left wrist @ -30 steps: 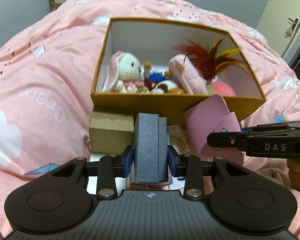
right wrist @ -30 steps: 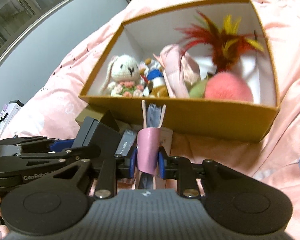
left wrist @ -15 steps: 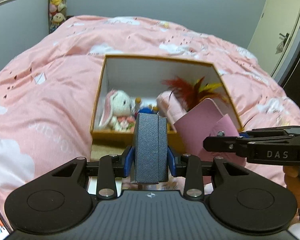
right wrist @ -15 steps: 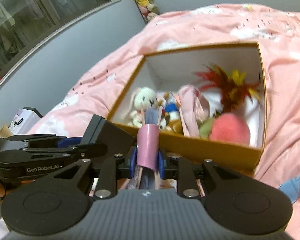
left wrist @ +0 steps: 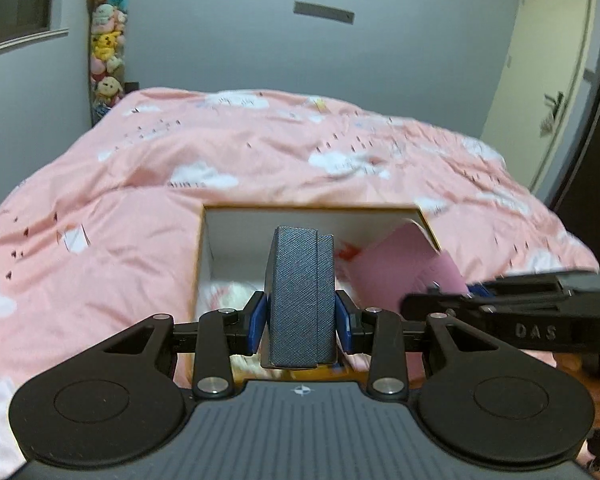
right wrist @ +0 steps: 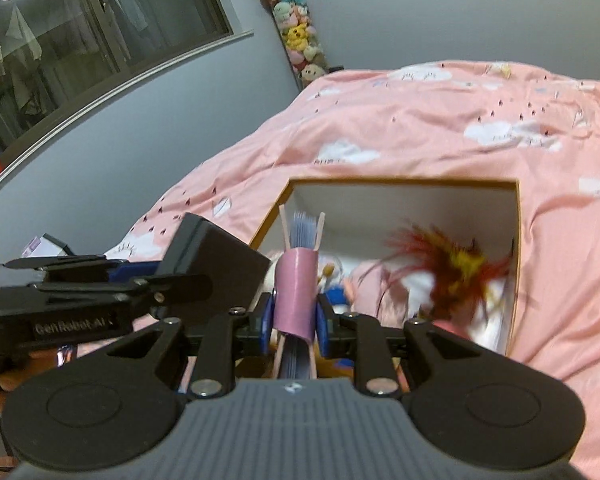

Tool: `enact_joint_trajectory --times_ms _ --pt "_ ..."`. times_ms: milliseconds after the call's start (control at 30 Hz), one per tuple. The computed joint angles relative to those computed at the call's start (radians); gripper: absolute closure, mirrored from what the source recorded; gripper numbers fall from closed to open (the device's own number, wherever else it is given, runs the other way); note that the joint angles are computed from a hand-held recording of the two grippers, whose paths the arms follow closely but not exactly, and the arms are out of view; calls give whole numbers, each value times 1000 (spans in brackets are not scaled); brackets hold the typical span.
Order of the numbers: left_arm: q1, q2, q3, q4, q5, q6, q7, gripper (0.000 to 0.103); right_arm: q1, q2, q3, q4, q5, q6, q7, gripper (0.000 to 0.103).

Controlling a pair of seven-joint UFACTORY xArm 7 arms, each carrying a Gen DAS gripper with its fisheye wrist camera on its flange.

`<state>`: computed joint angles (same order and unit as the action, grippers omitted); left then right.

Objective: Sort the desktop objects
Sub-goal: 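Lower the grey box into the box with the left gripper while the right gripper carries the wallet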

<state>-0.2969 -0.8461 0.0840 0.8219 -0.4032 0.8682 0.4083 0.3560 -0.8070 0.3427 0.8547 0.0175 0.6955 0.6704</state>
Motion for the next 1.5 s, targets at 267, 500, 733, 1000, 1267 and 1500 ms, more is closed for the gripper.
enact_joint_trajectory --times_ms 267,500,733,1000,1267,1500 --pt "8 176 13 117 -12 -78 12 62 -73 87 -10 30 -50 -67 5 80" --pt "6 293 -9 158 -46 -103 25 62 -77 209 -47 58 -46 -156 1 80" --pt "14 392 -29 188 -77 -120 41 62 -98 328 -46 72 -49 -253 73 80" --pt "54 494 -63 218 -39 -135 31 62 -74 472 -78 118 -45 -285 126 80" --pt "82 562 -78 251 -26 -141 20 62 -24 573 -123 153 13 -324 123 80" --pt "93 580 -76 242 -69 -146 44 62 -8 631 -134 170 36 -334 118 80"
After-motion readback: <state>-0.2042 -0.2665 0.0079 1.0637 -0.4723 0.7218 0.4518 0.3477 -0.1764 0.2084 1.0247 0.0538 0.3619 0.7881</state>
